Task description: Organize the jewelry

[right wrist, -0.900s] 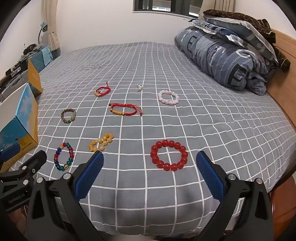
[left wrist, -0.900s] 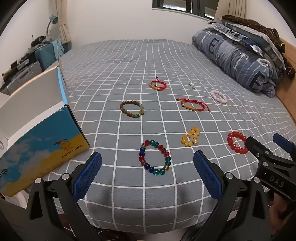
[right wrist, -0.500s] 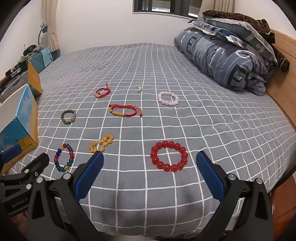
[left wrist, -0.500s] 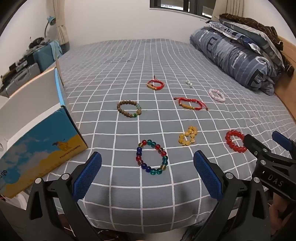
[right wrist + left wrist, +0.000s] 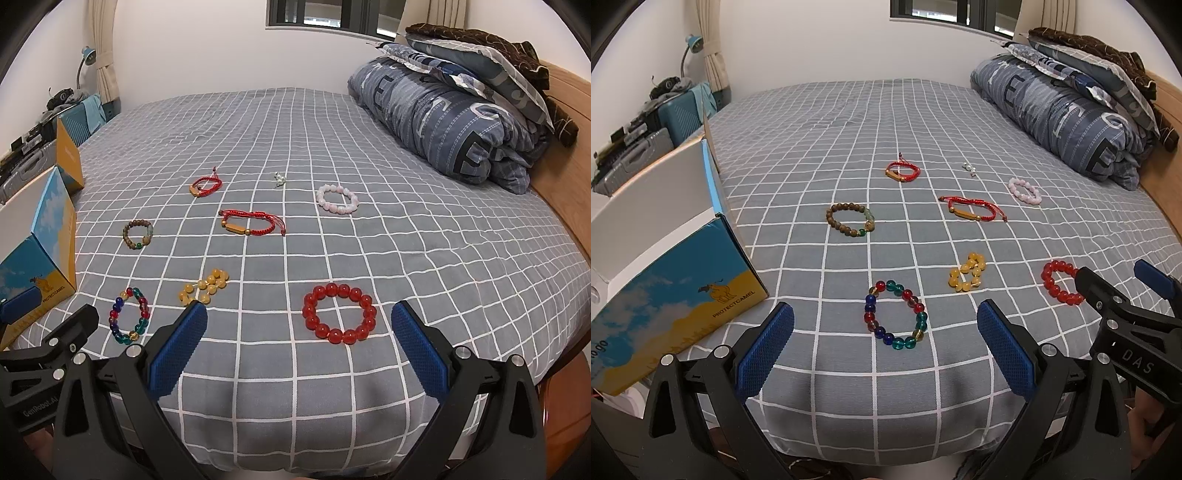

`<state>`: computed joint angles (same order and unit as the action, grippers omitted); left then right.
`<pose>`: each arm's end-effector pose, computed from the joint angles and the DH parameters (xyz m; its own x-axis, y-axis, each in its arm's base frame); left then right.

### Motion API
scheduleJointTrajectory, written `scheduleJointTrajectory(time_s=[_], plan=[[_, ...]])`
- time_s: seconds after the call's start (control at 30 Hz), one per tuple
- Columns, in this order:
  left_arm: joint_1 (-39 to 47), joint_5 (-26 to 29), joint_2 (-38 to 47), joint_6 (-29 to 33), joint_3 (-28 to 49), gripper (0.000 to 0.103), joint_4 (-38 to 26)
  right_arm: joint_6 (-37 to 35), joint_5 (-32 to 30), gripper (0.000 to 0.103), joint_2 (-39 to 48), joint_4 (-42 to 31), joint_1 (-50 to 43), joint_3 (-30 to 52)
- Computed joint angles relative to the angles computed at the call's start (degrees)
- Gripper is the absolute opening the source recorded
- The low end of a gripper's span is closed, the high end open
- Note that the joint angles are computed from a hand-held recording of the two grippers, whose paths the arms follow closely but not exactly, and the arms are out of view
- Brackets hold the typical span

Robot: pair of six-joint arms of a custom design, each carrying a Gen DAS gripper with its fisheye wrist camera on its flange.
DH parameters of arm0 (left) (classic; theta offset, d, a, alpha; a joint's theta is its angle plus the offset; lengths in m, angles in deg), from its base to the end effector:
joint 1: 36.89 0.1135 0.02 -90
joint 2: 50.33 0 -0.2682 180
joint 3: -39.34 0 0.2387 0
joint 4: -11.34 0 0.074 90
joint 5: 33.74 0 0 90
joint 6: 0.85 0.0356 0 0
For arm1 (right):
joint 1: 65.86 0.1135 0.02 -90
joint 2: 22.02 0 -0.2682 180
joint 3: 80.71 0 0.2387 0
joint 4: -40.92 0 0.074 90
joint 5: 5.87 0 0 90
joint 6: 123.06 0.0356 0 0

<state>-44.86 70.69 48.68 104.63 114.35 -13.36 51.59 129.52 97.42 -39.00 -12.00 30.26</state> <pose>0.3470 -0.0575 0.1998 -0.6377 0.3503 -0.6860 0.4850 0.8745 -0.0043 0.2509 0.3006 0.2129 -0.6079 0.3532 -0.7111 0.5352 0.8439 -0.0384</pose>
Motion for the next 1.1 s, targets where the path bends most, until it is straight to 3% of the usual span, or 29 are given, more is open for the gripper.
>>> scheduleJointTrajectory(time_s=[1.1], plan=[[-0.18, -1.31, -0.97, 0.04, -1.37, 0.097, 2.23, -0.13, 0.56, 0.096, 0.29, -0.15, 0.22, 0.48]])
